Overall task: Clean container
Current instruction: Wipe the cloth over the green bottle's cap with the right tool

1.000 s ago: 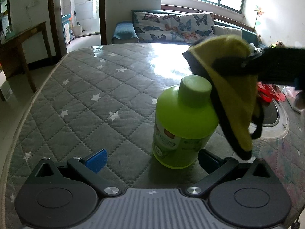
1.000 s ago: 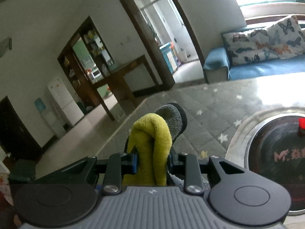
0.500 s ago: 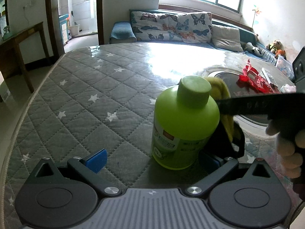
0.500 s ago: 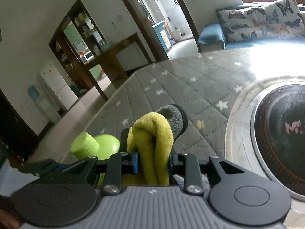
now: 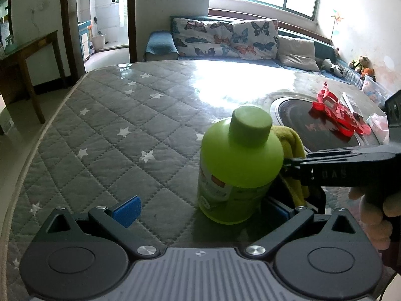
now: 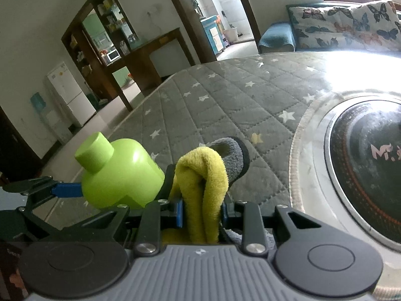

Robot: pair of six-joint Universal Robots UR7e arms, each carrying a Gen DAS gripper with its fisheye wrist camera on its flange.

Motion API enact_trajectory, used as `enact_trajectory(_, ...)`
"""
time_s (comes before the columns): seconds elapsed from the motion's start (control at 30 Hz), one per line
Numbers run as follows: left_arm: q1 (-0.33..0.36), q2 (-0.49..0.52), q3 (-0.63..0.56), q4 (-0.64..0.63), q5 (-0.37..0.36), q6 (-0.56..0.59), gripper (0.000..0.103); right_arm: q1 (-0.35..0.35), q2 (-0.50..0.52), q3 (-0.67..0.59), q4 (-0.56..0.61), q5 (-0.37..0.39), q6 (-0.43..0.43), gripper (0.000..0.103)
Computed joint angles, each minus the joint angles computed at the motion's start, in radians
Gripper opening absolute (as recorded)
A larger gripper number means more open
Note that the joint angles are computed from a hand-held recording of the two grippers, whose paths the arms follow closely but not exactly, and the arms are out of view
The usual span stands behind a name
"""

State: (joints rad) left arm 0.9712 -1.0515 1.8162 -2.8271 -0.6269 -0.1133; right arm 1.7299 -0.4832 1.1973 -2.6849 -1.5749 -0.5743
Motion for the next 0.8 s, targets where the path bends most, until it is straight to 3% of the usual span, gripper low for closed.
enact_trajectory(0.2, -0.003, 0.006, -0.007, -0.002, -0.002, 0.014, 0.103, -0.002, -0.033, 0.049, -0.033, 0.031, 0.017, 0.027)
enact_trajectory(0.5, -0.002, 0.010, -0.016, -0.007, -0.004, 0.027, 0.103, 0.003, -0.064, 0.037, -0.039, 0.167, 0.009, 0.027)
enact_trajectory(0.8, 0.003, 0.011, -0.022, -0.001, -0.007, 0.027, 0.103, 0.010, 0.020, -0.097, 0.039, 0.138, 0.016, 0.027)
